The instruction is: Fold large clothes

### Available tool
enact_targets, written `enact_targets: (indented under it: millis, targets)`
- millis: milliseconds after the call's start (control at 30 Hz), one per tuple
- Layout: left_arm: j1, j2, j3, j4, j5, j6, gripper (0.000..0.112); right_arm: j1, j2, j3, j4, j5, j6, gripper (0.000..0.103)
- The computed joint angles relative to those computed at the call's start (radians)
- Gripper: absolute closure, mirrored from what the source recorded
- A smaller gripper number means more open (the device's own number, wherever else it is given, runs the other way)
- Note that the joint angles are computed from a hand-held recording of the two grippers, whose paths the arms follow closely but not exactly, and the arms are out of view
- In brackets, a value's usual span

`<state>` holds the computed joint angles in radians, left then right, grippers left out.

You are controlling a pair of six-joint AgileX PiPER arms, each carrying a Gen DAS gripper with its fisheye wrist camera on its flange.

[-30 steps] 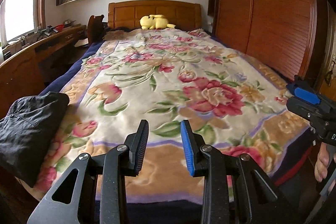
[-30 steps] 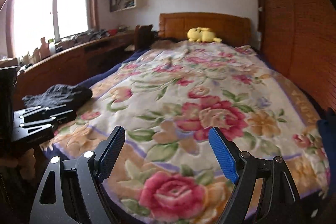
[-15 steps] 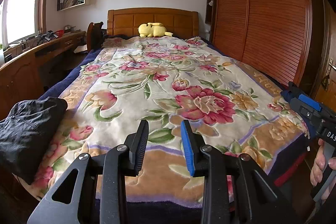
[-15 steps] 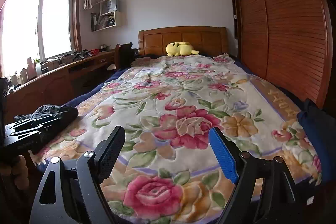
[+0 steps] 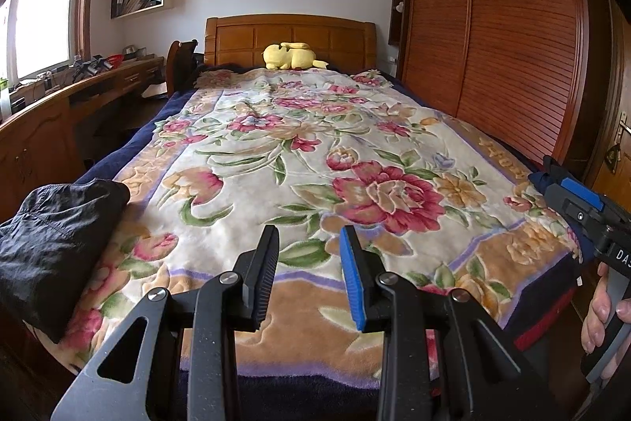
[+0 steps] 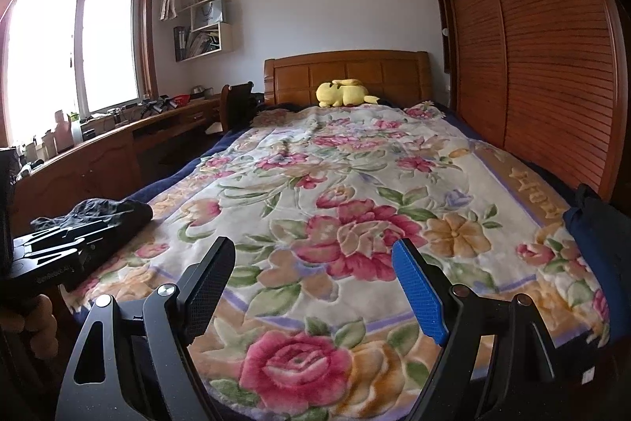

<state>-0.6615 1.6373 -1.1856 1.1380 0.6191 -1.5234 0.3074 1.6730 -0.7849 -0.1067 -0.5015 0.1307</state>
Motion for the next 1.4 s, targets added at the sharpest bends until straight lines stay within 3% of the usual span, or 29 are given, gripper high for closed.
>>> enact_targets:
  millis: [500,1400]
  targets:
    - [-0.001,-0.004,0.006,0.007,-0.002,-0.010,0.080,-0.041,0.007,0.003,-0.110,-0.023,0.069,0.020]
    - [-0.001,-0.010,0.013,0.010,-0.003,-0.013,0.080,-0.061,0.018,-0.004,-0.166,-0.029,0.110,0.020]
